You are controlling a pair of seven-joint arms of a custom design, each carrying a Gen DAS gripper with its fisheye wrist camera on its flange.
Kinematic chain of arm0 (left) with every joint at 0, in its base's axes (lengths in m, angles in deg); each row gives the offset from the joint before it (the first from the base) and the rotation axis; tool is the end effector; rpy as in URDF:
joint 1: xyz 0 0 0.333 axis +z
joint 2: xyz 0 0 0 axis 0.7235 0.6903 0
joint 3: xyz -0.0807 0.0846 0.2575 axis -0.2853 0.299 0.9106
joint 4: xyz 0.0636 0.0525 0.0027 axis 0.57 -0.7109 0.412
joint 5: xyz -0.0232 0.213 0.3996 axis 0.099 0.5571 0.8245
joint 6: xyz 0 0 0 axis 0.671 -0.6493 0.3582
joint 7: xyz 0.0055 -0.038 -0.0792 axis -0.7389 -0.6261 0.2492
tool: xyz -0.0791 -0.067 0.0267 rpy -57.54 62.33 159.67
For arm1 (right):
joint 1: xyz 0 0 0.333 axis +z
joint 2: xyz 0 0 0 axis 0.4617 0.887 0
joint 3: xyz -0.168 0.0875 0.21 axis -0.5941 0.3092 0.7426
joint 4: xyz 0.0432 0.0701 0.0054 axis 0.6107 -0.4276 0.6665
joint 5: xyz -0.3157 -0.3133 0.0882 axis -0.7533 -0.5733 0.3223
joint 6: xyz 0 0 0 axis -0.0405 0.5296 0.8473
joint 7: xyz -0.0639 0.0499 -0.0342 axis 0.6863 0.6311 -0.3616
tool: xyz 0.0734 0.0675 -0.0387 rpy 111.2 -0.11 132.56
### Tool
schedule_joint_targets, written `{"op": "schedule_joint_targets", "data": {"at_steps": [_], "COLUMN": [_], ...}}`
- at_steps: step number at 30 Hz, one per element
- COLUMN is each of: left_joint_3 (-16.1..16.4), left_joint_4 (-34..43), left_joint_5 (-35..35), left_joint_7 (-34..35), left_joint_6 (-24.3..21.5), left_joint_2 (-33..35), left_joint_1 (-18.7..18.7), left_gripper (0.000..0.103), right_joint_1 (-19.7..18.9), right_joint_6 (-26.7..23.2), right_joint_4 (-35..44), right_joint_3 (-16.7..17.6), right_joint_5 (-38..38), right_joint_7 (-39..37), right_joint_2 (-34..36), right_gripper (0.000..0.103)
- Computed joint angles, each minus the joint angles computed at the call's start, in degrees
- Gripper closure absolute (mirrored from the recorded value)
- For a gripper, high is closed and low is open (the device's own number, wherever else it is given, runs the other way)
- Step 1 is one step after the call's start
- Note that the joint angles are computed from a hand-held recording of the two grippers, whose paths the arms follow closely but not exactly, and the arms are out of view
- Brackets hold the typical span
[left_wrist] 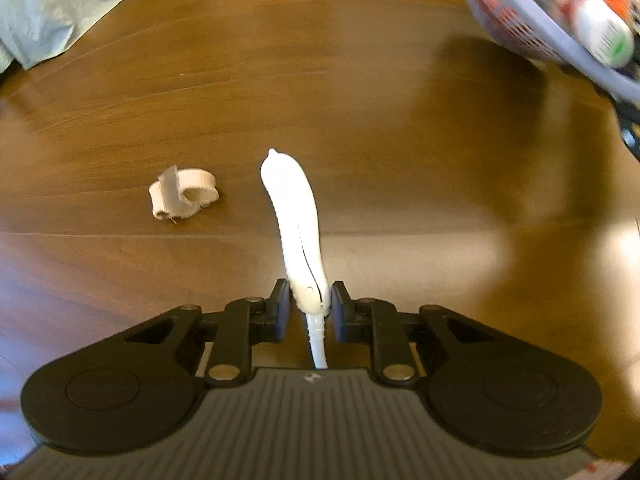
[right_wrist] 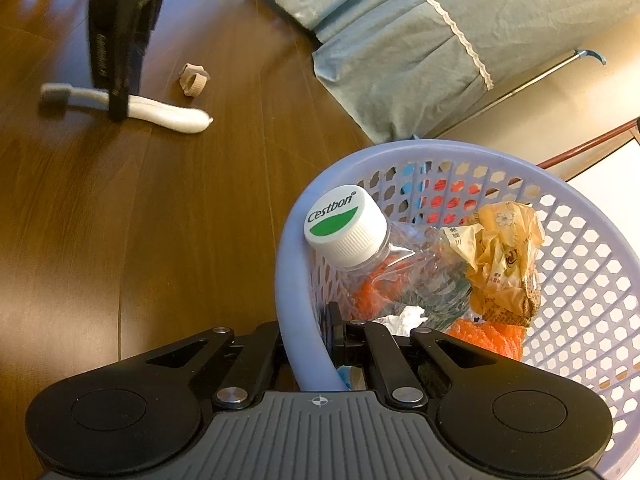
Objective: Collect trash
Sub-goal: 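Lift the toothbrush toward the wastebasket with the left gripper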
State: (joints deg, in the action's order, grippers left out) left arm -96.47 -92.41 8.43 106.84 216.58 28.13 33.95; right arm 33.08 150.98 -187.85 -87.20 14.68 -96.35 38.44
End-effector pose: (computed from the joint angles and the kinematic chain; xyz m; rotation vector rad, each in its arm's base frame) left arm 0.5810 -0.2493 0.3553 -1.9255 2.1050 -0.2817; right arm 0.5892 -0.0092 0.3588 -2.3958 -0.0031 -1.1147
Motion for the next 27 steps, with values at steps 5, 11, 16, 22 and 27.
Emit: {"op": "schedule_joint_targets", "data": {"at_steps": [5, 11, 16, 22, 27], "left_joint_3": [-1.83, -3.61, -3.48, -2.73, -2.7], "left_joint_4": [-4.43, -7.62, -5.36, -6.01, -5.32], "left_joint_5": [-2.28, 2.03, 5.25, 3.9, 3.07], "left_joint_7": [4.97, 0.21, -5.64, -10.6, -8.73], "left_joint_6": [-1.24, -0.05, -0.83, -0.06, -1.46], "left_joint_2": [-4.79, -6.92, -4.82, -4.76, -4.51], "left_joint_1": [-1.17, -1.98, -2.21, -1.94, -1.86], "left_gripper": [0.085, 0.079, 0.076, 0.075, 0.087], "right_joint_1": [0.01, -0.05, -0.02, -0.1, -0.18], "right_joint_6": [0.2, 0.12, -0.04, -0.31, -0.42], "right_joint_4": [0.14, 0.14, 0.13, -0.06, -0.15], "right_joint_3": [-0.03, -0.15, -0.16, -0.22, -0.29], "right_joint_5": [-0.15, -0.19, 0.01, -0.08, 0.22], "right_joint_7": [0.97, 1.08, 0.81, 0.46, 0.27], "right_joint_2": [-0.12, -0.24, -0.24, -0.28, -0.35], "right_gripper": [0.103, 0.103, 0.103, 0.103, 0.103]}}
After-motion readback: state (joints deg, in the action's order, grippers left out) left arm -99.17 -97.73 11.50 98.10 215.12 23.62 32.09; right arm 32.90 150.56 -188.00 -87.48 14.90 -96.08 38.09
